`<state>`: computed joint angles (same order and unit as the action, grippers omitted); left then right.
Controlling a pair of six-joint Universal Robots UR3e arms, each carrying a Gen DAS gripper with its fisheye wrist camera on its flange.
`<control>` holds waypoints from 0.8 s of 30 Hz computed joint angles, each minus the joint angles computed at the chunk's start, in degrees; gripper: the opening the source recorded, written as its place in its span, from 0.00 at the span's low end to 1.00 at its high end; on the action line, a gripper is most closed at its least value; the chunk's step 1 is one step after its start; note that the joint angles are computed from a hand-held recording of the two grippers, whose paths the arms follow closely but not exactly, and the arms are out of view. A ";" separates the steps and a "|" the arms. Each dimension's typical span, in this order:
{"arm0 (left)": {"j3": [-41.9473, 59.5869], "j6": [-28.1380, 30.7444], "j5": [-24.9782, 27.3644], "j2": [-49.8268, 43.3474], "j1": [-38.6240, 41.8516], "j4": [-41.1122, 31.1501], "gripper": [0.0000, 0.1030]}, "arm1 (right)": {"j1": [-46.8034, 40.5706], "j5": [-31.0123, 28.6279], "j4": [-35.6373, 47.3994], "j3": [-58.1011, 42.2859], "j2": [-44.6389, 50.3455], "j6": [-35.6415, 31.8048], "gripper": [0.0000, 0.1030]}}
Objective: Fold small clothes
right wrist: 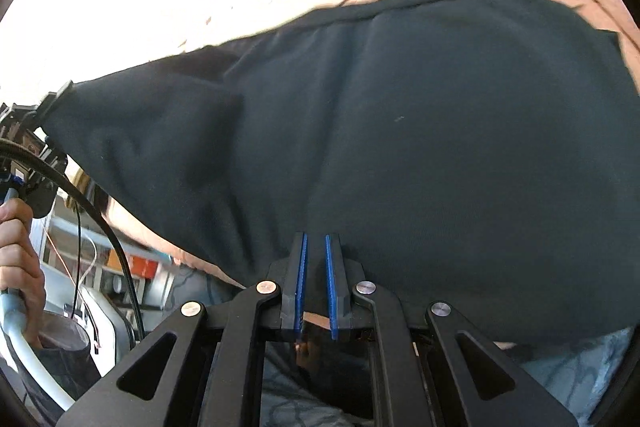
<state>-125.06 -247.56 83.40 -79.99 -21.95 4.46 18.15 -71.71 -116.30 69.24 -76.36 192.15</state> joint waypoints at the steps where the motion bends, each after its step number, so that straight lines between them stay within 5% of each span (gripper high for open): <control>1: 1.91 0.36 0.44 -1.06 -0.81 -0.83 0.14 | -1.49 0.67 -0.70 2.24 -2.17 -0.69 0.08; 8: 17.19 3.54 1.72 -9.48 -5.11 -7.55 0.14 | -10.97 5.50 -3.26 14.02 -14.65 -2.84 0.13; 12: 26.92 5.29 1.78 -15.03 -7.20 -12.04 0.14 | -17.46 9.20 -5.09 21.35 -22.91 -4.54 0.59; 24: 55.41 9.42 1.27 -32.52 -13.42 -24.39 0.14 | -38.64 22.58 5.76 34.42 -44.71 -15.51 0.61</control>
<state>-69.66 -238.15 84.67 -112.51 -35.37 -19.93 -20.49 -49.13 -110.53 103.66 -121.07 176.63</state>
